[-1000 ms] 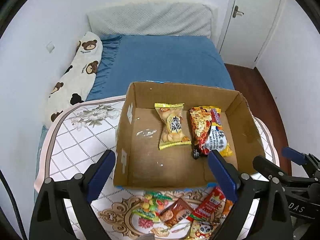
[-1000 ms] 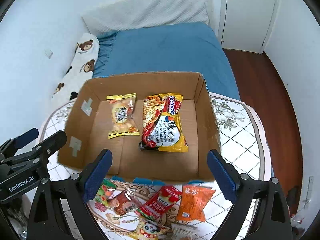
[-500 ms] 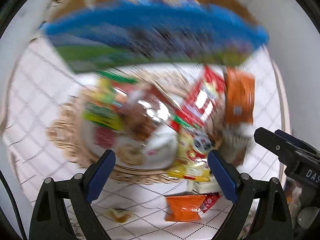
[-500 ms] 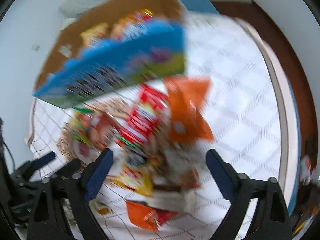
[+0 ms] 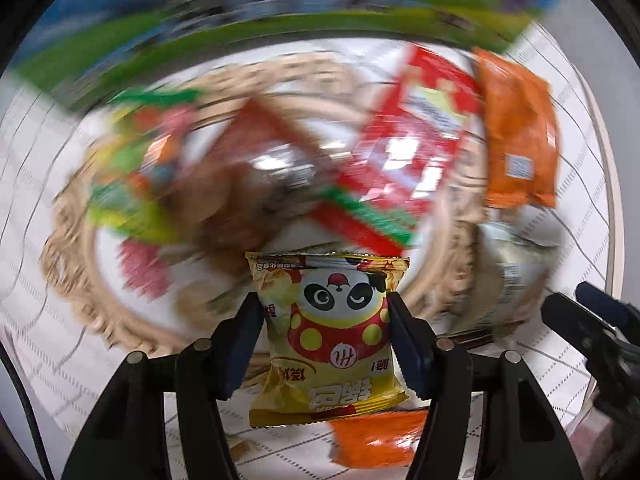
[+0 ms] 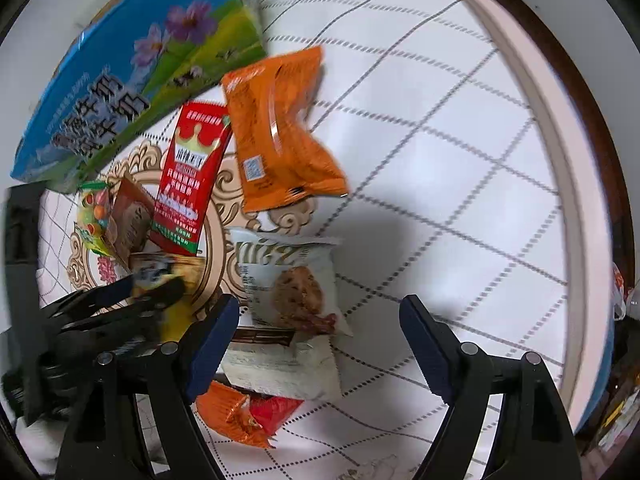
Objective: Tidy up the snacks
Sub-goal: 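Grasp the panda-print bag with the left gripper while the right grasps the oat cookie bag, then carry both bags into the box and release them beside the other packets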
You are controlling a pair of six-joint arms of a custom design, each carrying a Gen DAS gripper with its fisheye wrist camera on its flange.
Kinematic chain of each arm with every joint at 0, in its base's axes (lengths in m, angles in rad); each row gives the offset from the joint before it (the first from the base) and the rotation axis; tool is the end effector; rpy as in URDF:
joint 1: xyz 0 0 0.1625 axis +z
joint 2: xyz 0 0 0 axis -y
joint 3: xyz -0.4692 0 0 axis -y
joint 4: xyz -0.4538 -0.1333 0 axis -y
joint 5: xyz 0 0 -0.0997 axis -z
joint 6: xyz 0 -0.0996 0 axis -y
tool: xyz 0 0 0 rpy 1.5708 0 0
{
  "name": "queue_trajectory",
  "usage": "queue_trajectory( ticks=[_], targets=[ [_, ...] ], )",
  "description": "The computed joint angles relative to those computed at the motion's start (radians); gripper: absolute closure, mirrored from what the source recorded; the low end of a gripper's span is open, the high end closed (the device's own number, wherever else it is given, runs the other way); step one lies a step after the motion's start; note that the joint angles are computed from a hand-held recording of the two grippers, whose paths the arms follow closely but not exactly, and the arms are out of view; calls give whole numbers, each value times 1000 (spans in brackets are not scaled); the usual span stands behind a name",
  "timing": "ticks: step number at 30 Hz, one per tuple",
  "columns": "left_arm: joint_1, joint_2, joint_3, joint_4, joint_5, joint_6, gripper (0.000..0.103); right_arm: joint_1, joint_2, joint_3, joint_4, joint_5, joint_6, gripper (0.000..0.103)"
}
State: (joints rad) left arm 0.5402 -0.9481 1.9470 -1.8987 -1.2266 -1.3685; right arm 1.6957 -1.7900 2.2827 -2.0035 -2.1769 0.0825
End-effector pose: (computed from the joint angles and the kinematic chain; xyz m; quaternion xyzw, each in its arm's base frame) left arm -0.3764 -0.4204 0.0266 -0.1008 0.9265 -0.0330 0.3609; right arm 0.1249 -0.3798 0.3181 0.0292 -0.9536 0.0024 0.2997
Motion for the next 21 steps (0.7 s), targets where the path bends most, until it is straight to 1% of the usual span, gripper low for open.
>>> queue_trajectory(
  ticks=[2,3,4,5,6,7,9,10,11,12,15,16,17,18,19,21],
  targets=[
    [-1,-32,31,7,-1,-58,44,3,28,11,-20,-3,-3,18],
    [4,-43,49,-5,-12,-72,43,9,55,20,-36,-25,-2,18],
    [10,-52,65,-21,-24,-82,42,11,74,25,-49,-40,1,23],
    [15,-54,77,-46,-35,-88,42,10,90,29,-56,-44,6,38],
    [22,-57,90,-72,-45,-93,41,9,112,33,-54,-55,17,44],
    [25,-55,98,-92,-47,-93,41,10,123,35,-61,-54,12,48],
    [31,-44,101,-113,-53,-82,38,19,135,35,-63,-39,-10,50],
    [34,-35,99,-117,-54,-74,38,21,136,33,-57,-14,-23,50],
    [35,-27,97,-118,-53,-66,37,24,138,33,-51,-4,-35,50],
    [34,-18,99,-124,-50,-63,37,30,147,32,-42,-15,-47,50],
    [30,-19,116,-143,-43,-71,37,15,152,34,-33,-5,-33,44],
    [22,-20,122,-152,-37,-86,38,10,150,37,-37,-2,-34,44],
    [16,-25,130,-153,-29,-97,42,8,155,42,-52,-4,-41,44],
    [5,-32,141,-154,-20,-107,48,7,148,50,-64,-8,-47,44],
    [-5,-27,136,-152,-17,-112,51,8,145,56,-73,-8,-47,47],
    [-22,-30,121,-123,-12,-118,54,17,137,69,-86,-14,-44,49]
  ],
)
